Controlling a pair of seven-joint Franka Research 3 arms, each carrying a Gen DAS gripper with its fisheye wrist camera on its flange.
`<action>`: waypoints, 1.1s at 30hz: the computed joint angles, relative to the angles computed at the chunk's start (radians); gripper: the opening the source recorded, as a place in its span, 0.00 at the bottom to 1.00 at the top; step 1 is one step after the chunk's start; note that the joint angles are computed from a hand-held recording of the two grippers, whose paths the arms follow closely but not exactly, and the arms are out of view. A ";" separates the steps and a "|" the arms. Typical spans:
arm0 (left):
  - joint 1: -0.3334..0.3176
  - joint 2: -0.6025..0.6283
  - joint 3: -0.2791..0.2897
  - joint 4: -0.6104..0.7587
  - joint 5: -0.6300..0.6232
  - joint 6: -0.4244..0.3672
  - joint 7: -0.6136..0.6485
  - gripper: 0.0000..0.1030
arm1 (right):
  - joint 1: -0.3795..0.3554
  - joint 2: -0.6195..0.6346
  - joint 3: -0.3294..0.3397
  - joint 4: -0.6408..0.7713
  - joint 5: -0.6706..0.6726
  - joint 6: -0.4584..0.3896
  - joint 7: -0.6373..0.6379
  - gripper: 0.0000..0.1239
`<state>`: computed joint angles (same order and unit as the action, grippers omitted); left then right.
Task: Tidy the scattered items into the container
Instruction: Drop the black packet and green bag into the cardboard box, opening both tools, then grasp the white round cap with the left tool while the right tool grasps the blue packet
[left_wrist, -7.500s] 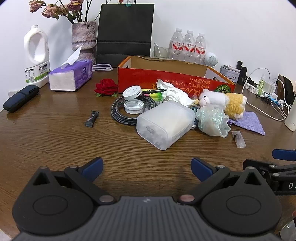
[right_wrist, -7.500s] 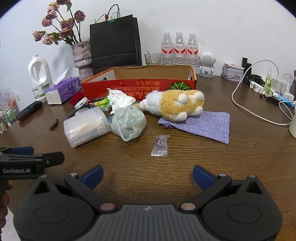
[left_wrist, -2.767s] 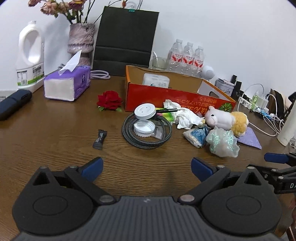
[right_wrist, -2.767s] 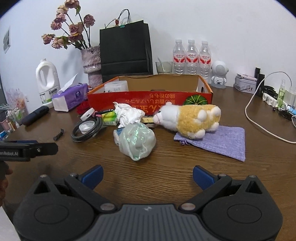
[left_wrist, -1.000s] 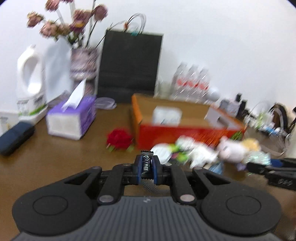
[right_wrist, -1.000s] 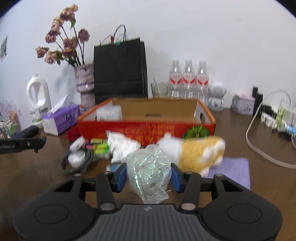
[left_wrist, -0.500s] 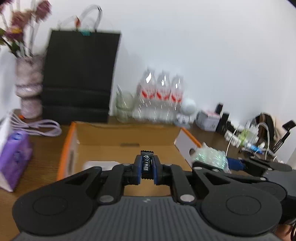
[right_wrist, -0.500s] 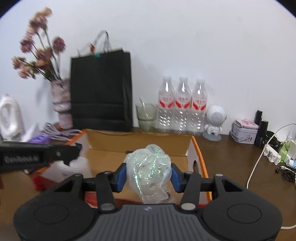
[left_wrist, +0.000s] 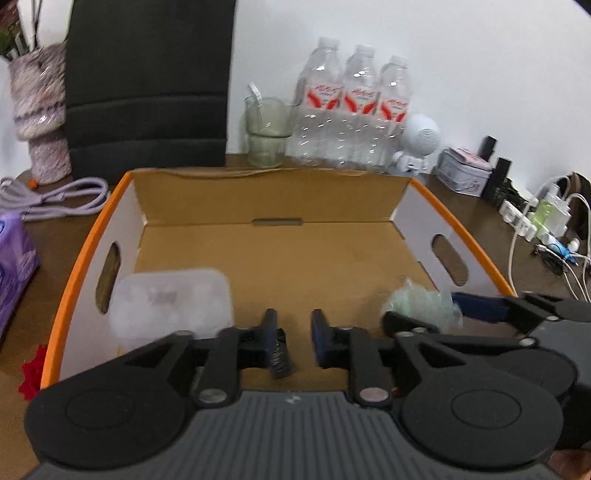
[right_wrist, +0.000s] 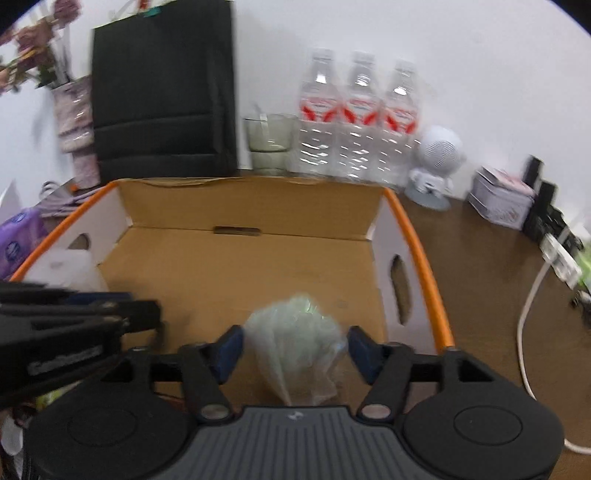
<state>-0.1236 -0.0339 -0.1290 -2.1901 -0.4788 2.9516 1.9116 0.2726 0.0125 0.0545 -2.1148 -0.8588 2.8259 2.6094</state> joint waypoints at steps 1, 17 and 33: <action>0.006 -0.004 0.002 0.000 0.016 -0.012 -0.027 0.54 | -0.004 -0.009 -0.005 -0.011 -0.016 0.006 0.024 0.67; -0.091 -0.198 0.125 -0.084 -0.492 -0.149 0.381 1.00 | -0.237 -0.225 0.135 -0.250 0.027 0.322 0.062 0.83; -0.092 -0.672 0.186 -0.615 -0.471 0.047 0.550 1.00 | -0.331 -0.756 0.394 -0.740 0.120 0.312 0.092 0.83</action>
